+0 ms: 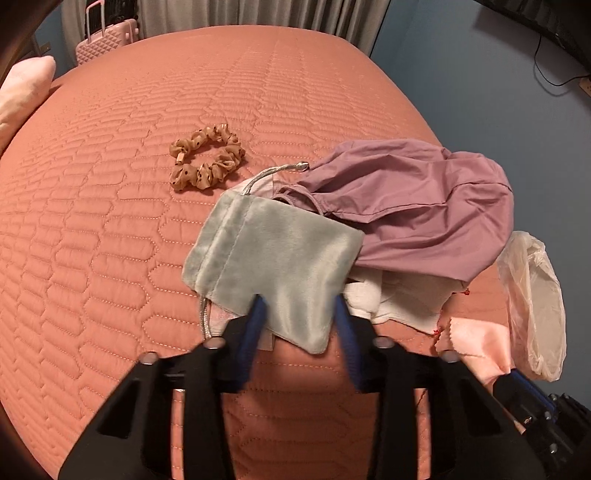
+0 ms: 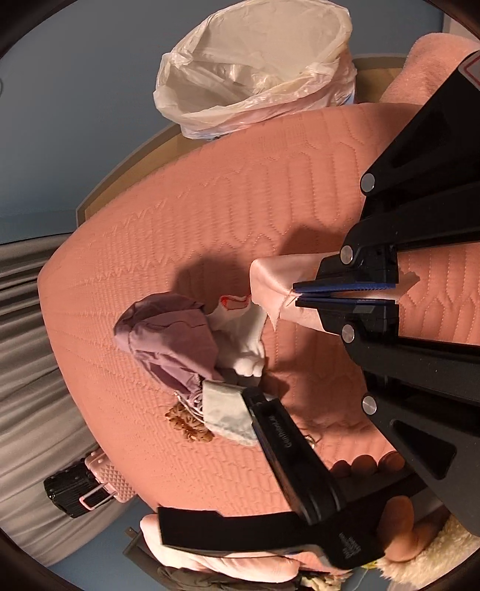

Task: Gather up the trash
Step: 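Grasp the grey velvet pouch with the left tool while the right tool holds the pink cloth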

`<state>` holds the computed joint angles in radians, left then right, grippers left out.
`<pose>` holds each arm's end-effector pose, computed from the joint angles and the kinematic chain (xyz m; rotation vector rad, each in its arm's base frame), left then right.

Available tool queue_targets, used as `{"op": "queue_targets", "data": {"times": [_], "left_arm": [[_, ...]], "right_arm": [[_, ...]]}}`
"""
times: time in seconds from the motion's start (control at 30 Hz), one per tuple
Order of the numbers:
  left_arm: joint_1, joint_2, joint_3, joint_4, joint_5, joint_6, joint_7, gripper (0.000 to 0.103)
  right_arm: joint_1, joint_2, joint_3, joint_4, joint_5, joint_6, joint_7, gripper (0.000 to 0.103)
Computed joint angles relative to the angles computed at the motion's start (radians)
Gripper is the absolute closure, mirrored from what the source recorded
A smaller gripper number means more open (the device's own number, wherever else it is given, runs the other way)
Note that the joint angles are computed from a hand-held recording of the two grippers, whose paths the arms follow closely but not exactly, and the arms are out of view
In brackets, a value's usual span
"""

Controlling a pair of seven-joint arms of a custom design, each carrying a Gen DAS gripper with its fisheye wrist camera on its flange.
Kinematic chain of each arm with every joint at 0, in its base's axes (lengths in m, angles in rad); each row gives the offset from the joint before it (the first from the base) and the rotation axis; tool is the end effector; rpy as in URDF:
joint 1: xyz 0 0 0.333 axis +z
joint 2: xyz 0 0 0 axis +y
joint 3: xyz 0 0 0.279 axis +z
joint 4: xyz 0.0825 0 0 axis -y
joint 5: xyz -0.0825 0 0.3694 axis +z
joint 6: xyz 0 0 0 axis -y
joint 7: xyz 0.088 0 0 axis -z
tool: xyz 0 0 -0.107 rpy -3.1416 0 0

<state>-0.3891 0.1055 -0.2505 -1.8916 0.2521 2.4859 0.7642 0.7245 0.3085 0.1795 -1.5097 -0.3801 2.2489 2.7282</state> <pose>0.4909 -0.3610 0.4728 -2.0319 2.0050 -0.6993 0.4318 0.5075 0.5070 -1.7722 1.9585 -0.2402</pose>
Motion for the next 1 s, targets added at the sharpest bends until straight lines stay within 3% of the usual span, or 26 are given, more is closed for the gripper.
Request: {"op": "queue_targets", "data": {"times": [0.03, 0.13, 0.43, 1.0], "left_arm": [[0.007, -0.011, -0.001, -0.016, -0.029, 0.019, 0.014, 0.09], [0.015, -0.045, 0.0, -0.053, -0.032, 0.052, 0.01, 0.099], [0.049, -0.18, -0.033, -0.133, -0.034, 0.134, -0.015, 0.1], [0.03, -0.217, -0.11, -0.018, -0.031, 0.213, -0.001, 0.102]], "right_arm": [[0.001, 0.0, 0.0, 0.002, -0.002, 0.002, 0.001, 0.101], [0.002, 0.0, -0.001, 0.008, -0.007, 0.01, -0.001, 0.101], [0.011, -0.044, -0.006, 0.011, -0.058, 0.028, 0.026, 0.101], [-0.038, -0.27, 0.036, -0.111, -0.229, 0.021, 0.141, 0.101]]}}
